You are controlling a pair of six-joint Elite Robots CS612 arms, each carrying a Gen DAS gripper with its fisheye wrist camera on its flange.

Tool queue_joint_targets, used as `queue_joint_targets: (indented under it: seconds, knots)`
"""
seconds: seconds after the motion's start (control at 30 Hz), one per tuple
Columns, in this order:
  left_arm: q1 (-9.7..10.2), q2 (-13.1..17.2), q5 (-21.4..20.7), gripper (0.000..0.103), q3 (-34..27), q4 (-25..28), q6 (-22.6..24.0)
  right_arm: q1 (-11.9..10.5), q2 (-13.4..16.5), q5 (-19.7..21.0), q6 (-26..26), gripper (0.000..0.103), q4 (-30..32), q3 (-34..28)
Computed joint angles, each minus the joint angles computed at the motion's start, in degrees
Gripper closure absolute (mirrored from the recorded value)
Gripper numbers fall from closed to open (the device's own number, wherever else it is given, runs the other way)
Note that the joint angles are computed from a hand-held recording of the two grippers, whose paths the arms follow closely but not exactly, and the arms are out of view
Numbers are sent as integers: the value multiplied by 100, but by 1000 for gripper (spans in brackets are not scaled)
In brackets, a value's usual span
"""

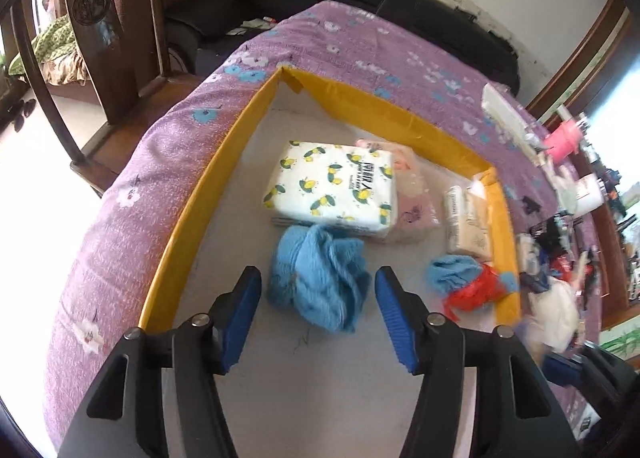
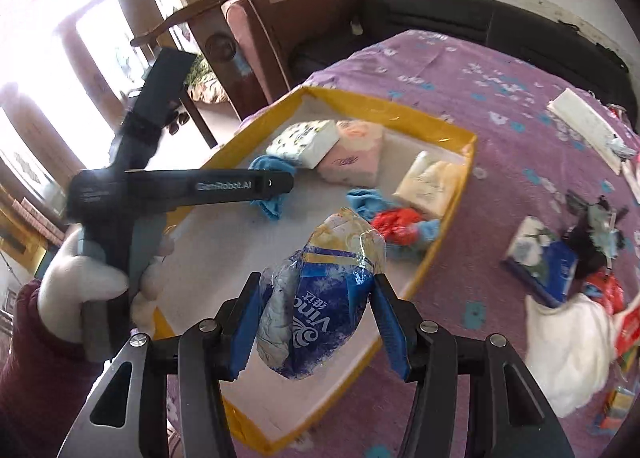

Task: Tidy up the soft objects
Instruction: 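Drop the blue towel and the Vinda pack into the tray, open both grippers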

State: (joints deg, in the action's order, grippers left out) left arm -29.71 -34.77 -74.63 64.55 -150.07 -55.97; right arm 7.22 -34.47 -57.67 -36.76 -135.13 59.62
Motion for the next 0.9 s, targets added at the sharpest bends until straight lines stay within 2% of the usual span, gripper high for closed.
queue_joint_targets:
  seconds: [0.07,0.23,0.33,0.47,0.63,0.87,0.9]
  knots:
    - [-49,-122,169,40,210,-184,-59,47,65,-93,-43,44,131,-117]
    - [-249,-607,718,29,1188,-1278,-205,178,354,-382,-97,44,753,-687]
    - [-326,-809,851,29,1634,-1728,-342,253,554,-537,-75,44,1051,-1075]
    - [-449,-993,1151,28,2032,-1928,-525,376,831,-766,-7,44,1250,-1593]
    - [-555,-1090,1323,28,2298,-2032,-672,477,1012,-924,133,44,1141,-1905]
    - [-597,-1058,1186,28,2361,-2146,-813,574,1206,-1120,395,41,959,-2213]
    - [-607,-1045,1183,28,2335,-2113,-808,580,1244,-1114,436,37,998,-2287]
